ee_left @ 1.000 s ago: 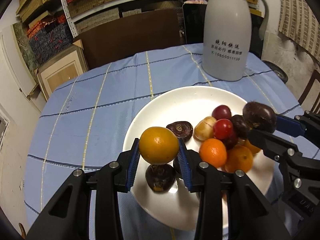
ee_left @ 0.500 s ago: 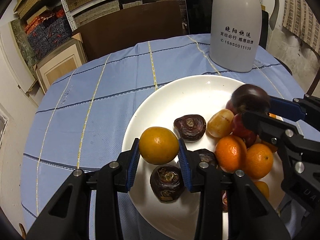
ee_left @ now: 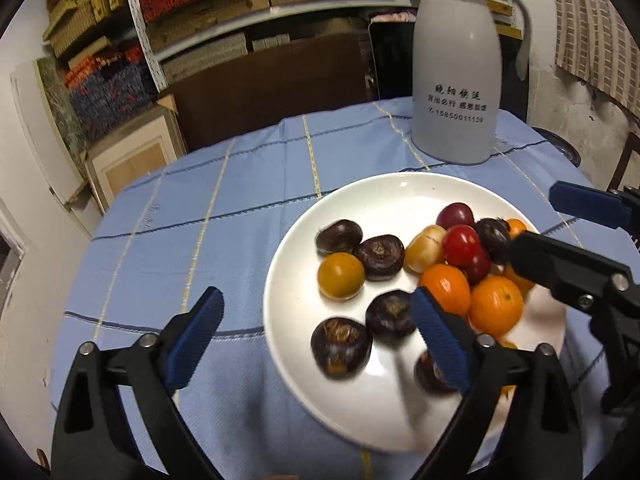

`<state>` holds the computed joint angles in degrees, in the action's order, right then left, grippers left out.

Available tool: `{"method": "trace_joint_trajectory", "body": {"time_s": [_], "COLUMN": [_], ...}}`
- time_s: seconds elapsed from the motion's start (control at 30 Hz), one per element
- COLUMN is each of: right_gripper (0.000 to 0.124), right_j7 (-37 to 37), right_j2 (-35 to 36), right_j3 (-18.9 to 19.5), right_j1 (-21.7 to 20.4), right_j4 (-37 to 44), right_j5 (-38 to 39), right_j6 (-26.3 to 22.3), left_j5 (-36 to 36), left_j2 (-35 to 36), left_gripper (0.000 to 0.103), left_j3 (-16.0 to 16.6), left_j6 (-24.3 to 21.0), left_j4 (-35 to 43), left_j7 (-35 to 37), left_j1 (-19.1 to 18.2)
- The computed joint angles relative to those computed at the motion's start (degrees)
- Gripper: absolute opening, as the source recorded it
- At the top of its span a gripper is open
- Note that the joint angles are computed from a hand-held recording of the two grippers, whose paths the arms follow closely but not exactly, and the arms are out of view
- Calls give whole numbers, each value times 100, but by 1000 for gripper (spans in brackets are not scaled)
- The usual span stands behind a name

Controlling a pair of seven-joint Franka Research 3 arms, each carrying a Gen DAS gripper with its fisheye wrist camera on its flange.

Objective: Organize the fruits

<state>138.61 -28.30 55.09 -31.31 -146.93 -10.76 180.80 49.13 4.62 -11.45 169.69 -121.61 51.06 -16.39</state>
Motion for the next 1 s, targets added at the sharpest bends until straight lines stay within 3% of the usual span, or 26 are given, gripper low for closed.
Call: {"method": "trace_joint_trajectory", "body": {"time_s": [0.2,0.33,0.53,0.67,0.83,0.93,1.0], "right_gripper": [76,76,76,76,76,76,76], "right_j7": [64,249,588,790,1311,1628,1776], "right_j2": [-764,-1320,-1959,-2233,-2557,-2670,-2696], "right_j3": [-561,-521,-424,-404,-275,-238,-241], "right_j1": [1222,1692,2218,2427,2407,2394,2422], "right_j4": [-836,-1204,-1502,-1570,-1472,-1418,-1399], "right_j5": [404,657,766,697,516,373,250], "right_j6": [131,54,-111,-349,-1006,-1275,-1365], "left_j5": [1423,2200,2826,2682,2117,1900,1957], "left_j2": [-838,-1463,-2259,-2546,-2705,-2790,-2936], "left_gripper": [98,98,98,98,98,98,98], "left_j3": [-71,-366,-864,-980,-1135,-1339,-1701], "left_j6": [376,732,1098,1148,1140,1154,1200], "left_j4": [-732,-1193,-1649,-1846,-2072,-2175,-2231], "left_j7": [-1426,-2367,-3302,-3311,-2891,-2764,-2946], "left_j1": [244,676,1312,1437,1535,1712,2092]}}
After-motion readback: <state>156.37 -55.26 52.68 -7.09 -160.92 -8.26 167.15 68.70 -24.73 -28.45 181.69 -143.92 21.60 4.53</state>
